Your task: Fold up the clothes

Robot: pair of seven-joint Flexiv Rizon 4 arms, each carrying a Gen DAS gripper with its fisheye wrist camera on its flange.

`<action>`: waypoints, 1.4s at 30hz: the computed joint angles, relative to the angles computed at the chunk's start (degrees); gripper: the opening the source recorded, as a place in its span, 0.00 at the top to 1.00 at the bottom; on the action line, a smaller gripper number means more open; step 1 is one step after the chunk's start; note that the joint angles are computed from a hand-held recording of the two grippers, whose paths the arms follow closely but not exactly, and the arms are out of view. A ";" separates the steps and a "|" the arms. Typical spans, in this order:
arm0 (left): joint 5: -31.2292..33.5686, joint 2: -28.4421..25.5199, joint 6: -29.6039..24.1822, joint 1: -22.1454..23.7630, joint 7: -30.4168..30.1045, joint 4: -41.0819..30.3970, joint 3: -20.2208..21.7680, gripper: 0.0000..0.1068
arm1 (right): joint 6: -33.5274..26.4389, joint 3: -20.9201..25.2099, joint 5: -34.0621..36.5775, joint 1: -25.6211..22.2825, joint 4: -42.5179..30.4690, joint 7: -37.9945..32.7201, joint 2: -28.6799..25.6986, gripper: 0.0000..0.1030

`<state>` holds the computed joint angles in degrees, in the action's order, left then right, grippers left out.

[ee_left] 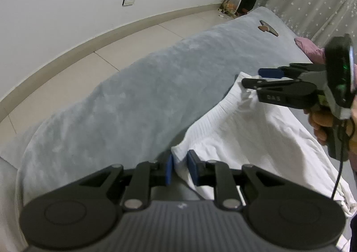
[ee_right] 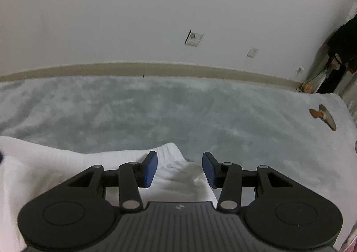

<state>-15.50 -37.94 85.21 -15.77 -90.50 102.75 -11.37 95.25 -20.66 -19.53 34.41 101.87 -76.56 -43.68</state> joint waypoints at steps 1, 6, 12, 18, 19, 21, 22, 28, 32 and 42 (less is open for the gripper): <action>-0.04 0.03 -0.06 0.22 0.13 0.04 -0.25 0.84 | -1.09 2.11 -0.34 -1.64 -0.73 -0.50 0.06 0.58; -1.95 0.25 0.19 3.52 1.70 1.10 -4.45 0.78 | -4.25 11.07 -2.61 -8.67 -2.03 -3.33 1.16 0.92; -5.58 0.11 2.06 9.06 3.31 3.54 -11.31 0.71 | 2.97 1.71 0.20 -2.19 1.24 -0.82 0.82 0.94; -7.08 -0.94 1.76 9.52 2.83 2.83 -12.37 0.69 | 3.54 -3.61 4.70 2.43 0.26 -0.86 -1.84 0.94; -7.67 -1.28 2.15 10.47 2.94 2.97 -13.72 0.68 | 3.48 -4.46 5.10 3.20 0.04 -0.81 -2.34 0.94; -9.09 -2.50 3.64 14.16 3.50 3.76 -18.70 0.67 | 3.82 -6.03 6.18 4.60 -0.21 -0.45 -3.21 0.94; -9.62 -3.04 4.07 15.24 3.59 3.85 -20.25 0.66 | 3.99 -6.60 6.74 5.11 -0.24 -0.29 -3.54 0.94; -8.79 -4.51 2.76 12.07 1.27 0.56 -17.17 0.66 | 5.45 -9.46 10.23 7.78 -0.34 0.62 -5.54 0.94; -9.18 -5.57 3.57 13.05 0.94 0.19 -18.91 0.66 | 6.64 -12.12 13.46 10.09 -0.16 1.49 -6.85 0.94; -6.80 -7.64 4.39 14.45 -1.06 -1.24 -21.28 0.66 | 7.56 -4.39 14.17 4.10 -0.02 0.83 -3.88 0.92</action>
<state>-22.31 -45.58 89.60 -1.33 -91.56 101.52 -32.65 102.81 -25.05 -5.36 38.51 101.85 -75.73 -47.56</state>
